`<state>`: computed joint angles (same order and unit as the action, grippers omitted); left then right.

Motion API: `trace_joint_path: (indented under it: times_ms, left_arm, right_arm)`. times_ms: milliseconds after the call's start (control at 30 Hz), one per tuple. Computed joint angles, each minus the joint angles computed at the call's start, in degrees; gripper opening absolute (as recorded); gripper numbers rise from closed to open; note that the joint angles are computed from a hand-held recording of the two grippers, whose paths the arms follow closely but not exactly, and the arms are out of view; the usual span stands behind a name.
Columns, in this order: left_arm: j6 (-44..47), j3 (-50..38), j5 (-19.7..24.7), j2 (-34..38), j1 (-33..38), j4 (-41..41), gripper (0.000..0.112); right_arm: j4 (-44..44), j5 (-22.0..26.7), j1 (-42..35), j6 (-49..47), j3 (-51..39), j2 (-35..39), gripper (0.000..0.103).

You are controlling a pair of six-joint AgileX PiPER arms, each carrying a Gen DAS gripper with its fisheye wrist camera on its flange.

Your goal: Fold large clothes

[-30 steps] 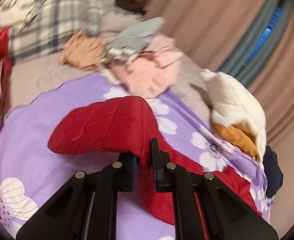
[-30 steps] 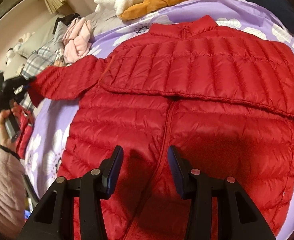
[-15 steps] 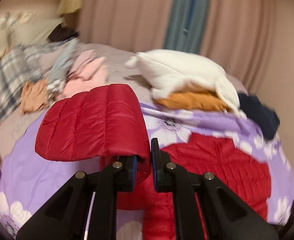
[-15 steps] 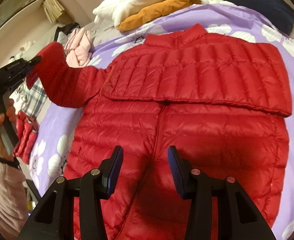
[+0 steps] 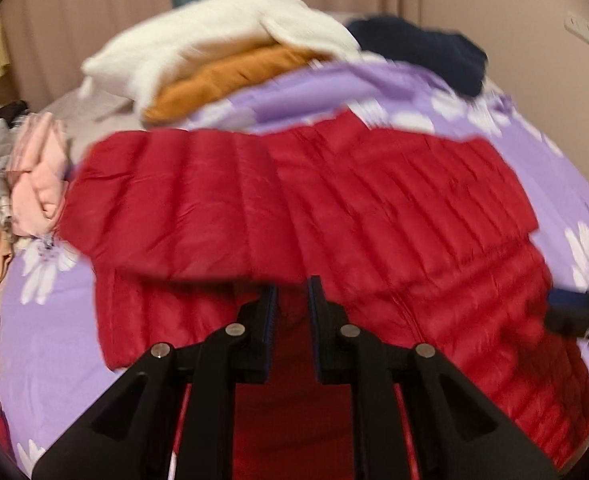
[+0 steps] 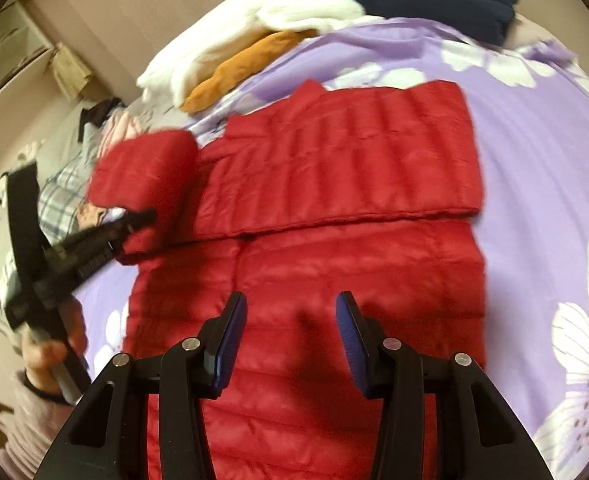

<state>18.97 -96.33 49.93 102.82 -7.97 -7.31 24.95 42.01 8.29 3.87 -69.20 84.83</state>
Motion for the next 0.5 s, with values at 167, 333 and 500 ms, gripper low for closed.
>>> trace_joint_path:
  times_ms: [167, 333, 500]
  left_arm:
    - [1.28, -1.53, 6.3, 3.09, -0.1, -4.7, 0.017]
    - [1.2, 0.99, 8.14, 2.43, 0.72, -8.56, 0.036]
    - [3.08, 5.02, 8.25, -1.21, 3.05, -14.22, 0.05]
  right_arm:
    - [1.04, -0.25, -1.82, -0.34, 1.48, -1.31, 0.046]
    - [2.11, -0.89, -2.48, -0.38, 2.39, -1.87, 0.047]
    - [3.01, -0.8, -2.84, -0.21, 2.88, -2.03, 0.047]
